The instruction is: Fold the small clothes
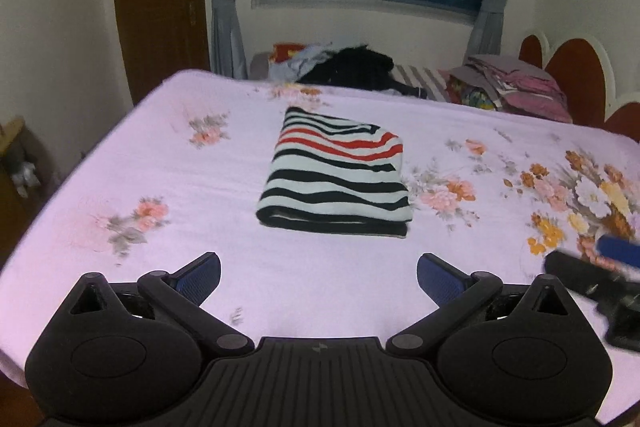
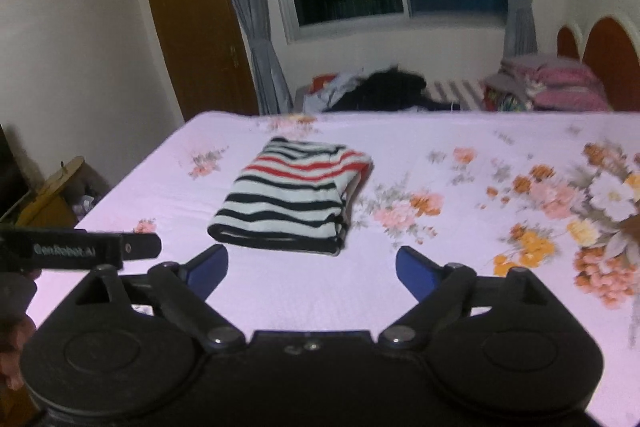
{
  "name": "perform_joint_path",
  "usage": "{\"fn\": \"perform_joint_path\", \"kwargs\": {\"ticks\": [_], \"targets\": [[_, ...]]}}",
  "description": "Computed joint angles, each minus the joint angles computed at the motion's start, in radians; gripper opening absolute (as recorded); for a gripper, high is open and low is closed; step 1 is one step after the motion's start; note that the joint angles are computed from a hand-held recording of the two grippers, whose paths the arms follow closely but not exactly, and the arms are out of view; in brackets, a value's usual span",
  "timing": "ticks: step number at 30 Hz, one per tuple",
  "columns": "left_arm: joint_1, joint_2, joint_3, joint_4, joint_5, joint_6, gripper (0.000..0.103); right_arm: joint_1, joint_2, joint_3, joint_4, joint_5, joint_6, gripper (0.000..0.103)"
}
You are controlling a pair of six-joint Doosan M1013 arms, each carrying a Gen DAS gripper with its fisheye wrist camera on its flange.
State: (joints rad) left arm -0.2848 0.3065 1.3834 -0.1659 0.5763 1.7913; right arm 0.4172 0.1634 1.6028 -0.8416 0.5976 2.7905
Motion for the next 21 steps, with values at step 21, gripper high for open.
{"fn": "perform_joint_path", "kwargs": {"ticks": [21], "targets": [[0.039, -0.103, 0.109, -0.059, -0.046, 0.049, 0.103, 0.097, -0.053, 0.046, -0.209, 0.064, 0.204, 0.098]]}}
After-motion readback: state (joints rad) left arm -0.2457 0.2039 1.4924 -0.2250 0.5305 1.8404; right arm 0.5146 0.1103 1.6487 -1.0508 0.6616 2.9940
